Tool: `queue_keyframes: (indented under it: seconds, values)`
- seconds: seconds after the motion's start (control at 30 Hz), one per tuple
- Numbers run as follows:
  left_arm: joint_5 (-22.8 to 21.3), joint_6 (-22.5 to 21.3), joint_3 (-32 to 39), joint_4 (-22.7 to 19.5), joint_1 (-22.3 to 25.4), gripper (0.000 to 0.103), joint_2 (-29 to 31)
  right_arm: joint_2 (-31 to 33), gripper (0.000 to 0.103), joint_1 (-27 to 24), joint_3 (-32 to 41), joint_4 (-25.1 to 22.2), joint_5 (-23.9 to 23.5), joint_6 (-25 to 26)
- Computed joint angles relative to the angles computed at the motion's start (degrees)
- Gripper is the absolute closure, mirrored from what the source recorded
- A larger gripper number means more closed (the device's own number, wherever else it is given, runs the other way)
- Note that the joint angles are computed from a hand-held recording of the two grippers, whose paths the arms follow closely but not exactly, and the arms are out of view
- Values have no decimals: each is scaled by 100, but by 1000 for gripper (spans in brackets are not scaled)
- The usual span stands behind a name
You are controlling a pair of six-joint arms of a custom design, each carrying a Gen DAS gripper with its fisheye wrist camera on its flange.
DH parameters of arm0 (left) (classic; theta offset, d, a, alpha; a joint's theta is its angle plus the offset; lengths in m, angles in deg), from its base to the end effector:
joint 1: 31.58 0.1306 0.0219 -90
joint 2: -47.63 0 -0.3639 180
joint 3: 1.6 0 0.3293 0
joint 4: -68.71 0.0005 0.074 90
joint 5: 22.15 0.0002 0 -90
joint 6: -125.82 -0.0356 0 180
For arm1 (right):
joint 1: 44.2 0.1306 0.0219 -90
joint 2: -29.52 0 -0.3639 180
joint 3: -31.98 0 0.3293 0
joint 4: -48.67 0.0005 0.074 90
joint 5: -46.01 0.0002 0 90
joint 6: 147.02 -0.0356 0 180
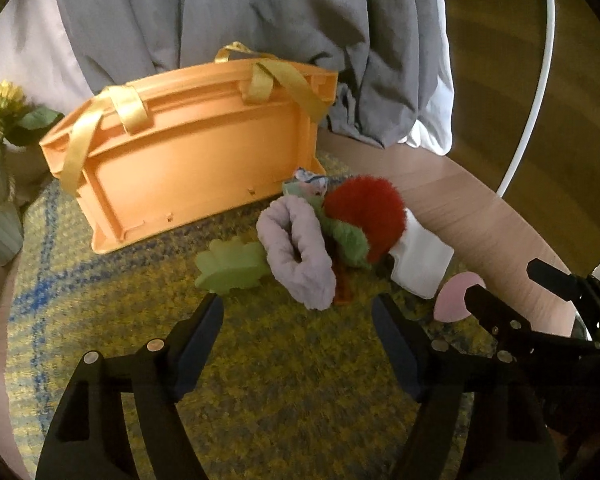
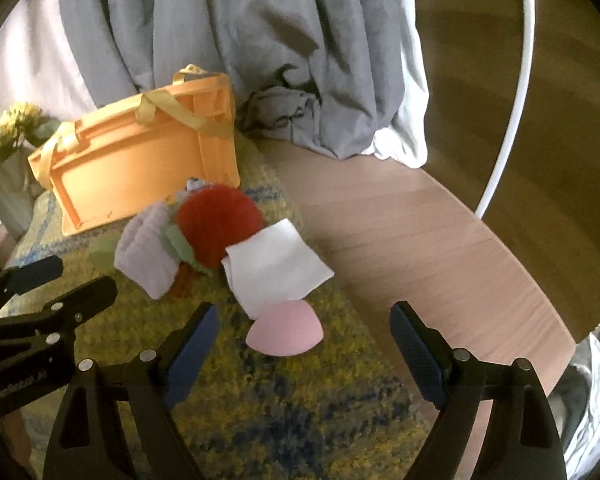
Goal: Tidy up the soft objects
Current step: 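Move both tools back toward the remaining soft toys beside the crate, then grasp the lavender scrunchie with the left tool while the right tool grasps the pink sponge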
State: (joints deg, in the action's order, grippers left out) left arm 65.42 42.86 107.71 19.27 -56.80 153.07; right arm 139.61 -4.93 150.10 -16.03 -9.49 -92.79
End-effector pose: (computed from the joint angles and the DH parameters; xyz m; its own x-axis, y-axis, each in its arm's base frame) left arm 0.4744 -0.2223 0.4252 -0.6901 0.1897 -0.6985 0.3167 0.9469 -0.0557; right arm 0.4231 0.3192 0.4319 -0.6889 0.0590 -0.7224 0.1503 0.9866 -0.0628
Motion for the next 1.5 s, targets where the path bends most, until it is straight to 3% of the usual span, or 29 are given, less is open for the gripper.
queue_keyframes:
  seconds: [0.5, 0.6, 0.73, 0.83, 1.13, 1.5]
  values:
    - [144, 19, 500, 18, -1, 41, 639, 293, 42, -102, -97, 180, -332, 167]
    - [143, 48, 621, 7, -5, 48, 758, 311, 47, -154, -115, 186, -453, 97]
    - [163, 109, 779, -132, 13, 69, 881, 364, 53, -168, -49, 178, -521, 160]
    - [175, 105, 825, -151, 3, 74, 902, 381, 55, -162, -10, 142, -517, 198]
    - [140, 89, 527, 9, 3, 77, 543, 236, 56, -125, 19, 120, -593, 166]
    - [-214, 190, 183, 165, -48, 77, -56, -27, 56, -62, 202, 264, -427, 454]
